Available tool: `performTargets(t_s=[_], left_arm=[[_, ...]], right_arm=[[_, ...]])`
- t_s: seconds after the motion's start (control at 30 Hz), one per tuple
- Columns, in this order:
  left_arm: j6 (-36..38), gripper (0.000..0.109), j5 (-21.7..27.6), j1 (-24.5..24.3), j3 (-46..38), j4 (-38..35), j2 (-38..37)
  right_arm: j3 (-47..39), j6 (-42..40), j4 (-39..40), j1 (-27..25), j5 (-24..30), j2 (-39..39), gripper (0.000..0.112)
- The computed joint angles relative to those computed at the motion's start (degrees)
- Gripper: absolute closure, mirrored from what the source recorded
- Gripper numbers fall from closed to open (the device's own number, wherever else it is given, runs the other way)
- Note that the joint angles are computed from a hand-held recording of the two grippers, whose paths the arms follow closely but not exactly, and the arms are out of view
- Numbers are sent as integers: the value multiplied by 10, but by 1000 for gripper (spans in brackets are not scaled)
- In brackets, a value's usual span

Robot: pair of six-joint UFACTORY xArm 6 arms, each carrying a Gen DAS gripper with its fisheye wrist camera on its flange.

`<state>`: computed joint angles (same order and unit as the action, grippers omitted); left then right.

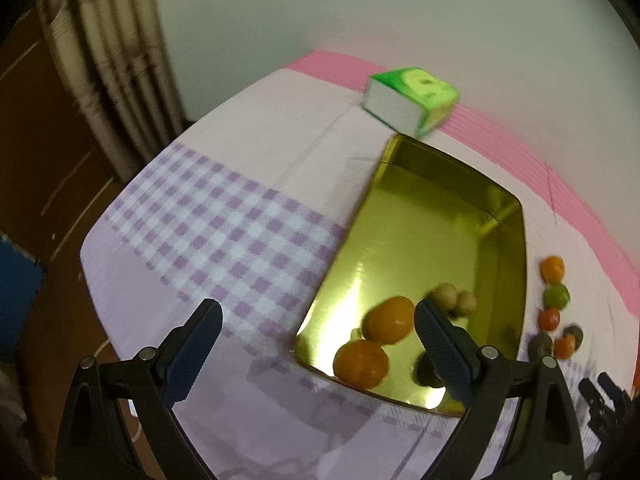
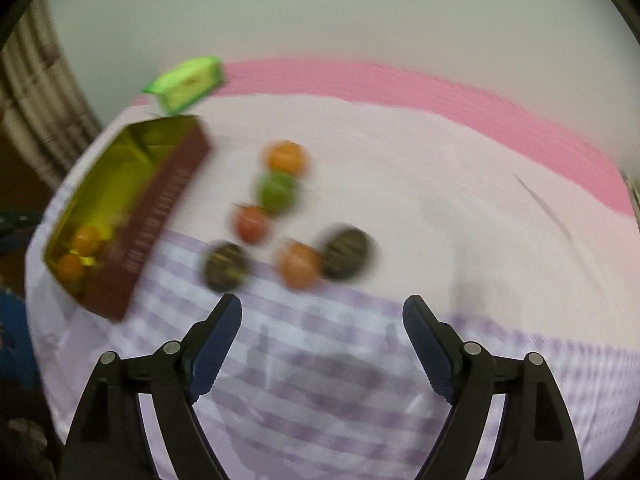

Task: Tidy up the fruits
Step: 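Move the left tool to a dark mangosteen and close on it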

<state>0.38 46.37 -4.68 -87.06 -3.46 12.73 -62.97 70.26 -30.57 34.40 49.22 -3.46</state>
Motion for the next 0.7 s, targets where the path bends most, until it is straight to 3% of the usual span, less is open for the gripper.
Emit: performTargets(t_s=[0.33, 0.47, 0.6, 0.7], left_arm=[[89, 13, -28, -63, 61, -6, -52], [102, 13, -26, -103, 70, 5, -57], [131, 13, 0, -135, 54, -48, -47], [136, 13, -12, -166, 55, -45, -41]], right_arm=[[156, 88, -6, -7, 26, -114, 27], [172, 94, -6, -7, 24, -121, 21], [186, 97, -10, -8, 20, -131, 14], [179, 104, -13, -13, 16, -120, 9]])
